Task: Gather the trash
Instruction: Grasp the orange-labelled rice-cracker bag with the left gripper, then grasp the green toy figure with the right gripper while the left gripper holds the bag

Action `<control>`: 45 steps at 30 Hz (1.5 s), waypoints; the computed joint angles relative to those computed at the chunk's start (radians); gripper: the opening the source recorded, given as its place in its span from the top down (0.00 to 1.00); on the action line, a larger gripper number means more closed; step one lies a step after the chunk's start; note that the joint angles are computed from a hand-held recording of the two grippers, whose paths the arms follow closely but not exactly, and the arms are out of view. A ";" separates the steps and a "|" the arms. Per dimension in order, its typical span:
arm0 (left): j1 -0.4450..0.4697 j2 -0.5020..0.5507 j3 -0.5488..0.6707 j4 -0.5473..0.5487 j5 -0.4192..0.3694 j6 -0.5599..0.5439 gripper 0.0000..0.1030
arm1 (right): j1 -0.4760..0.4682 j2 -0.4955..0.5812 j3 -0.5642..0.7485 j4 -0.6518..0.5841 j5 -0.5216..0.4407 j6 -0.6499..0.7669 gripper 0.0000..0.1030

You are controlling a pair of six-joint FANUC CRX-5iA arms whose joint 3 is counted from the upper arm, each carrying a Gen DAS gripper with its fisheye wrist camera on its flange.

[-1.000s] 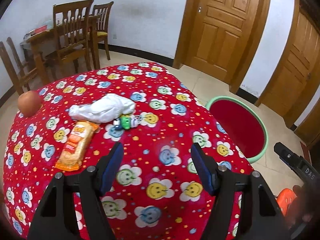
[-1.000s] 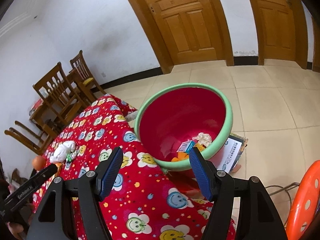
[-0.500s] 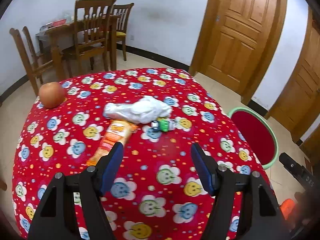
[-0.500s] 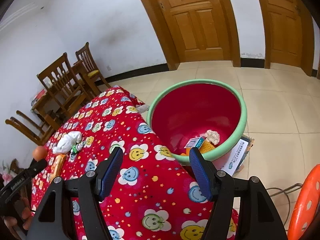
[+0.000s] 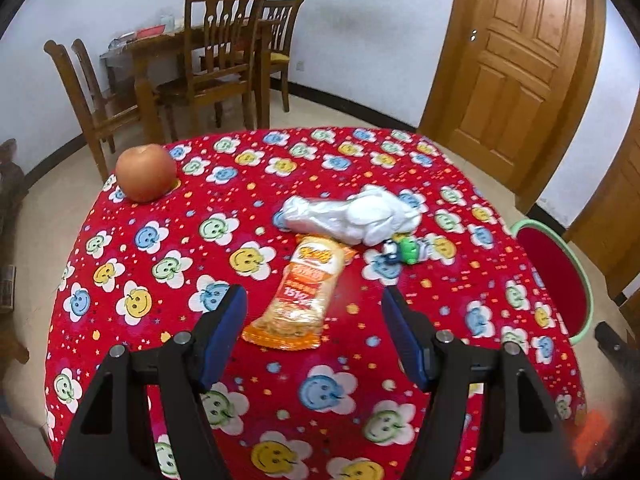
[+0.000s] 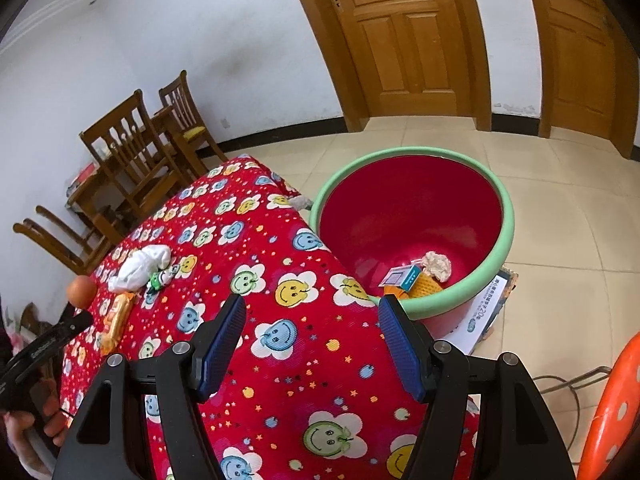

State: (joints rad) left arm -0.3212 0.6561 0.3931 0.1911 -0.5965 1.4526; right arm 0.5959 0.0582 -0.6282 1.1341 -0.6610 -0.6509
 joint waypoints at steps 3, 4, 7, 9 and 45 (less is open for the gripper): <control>0.004 0.031 0.042 -0.027 -0.035 0.025 0.33 | 0.000 0.006 0.006 -0.010 -0.001 0.009 0.32; 0.005 0.037 0.048 -0.030 -0.041 0.030 0.33 | 0.001 0.008 0.009 -0.014 -0.002 0.012 0.32; 0.008 0.063 0.073 -0.013 -0.058 0.014 0.33 | 0.001 0.019 0.019 -0.027 0.003 0.026 0.32; 0.007 0.082 0.098 -0.014 -0.071 0.006 0.33 | 0.001 0.025 0.026 -0.035 0.009 0.039 0.32; 0.063 0.086 0.105 0.085 -0.009 -0.028 0.60 | 0.007 0.281 0.396 -0.264 0.066 0.538 0.32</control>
State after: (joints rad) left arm -0.2585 0.7424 0.4980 0.2766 -0.6054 1.4242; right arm 0.6031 0.3397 -0.2320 0.8702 -0.5946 -0.1134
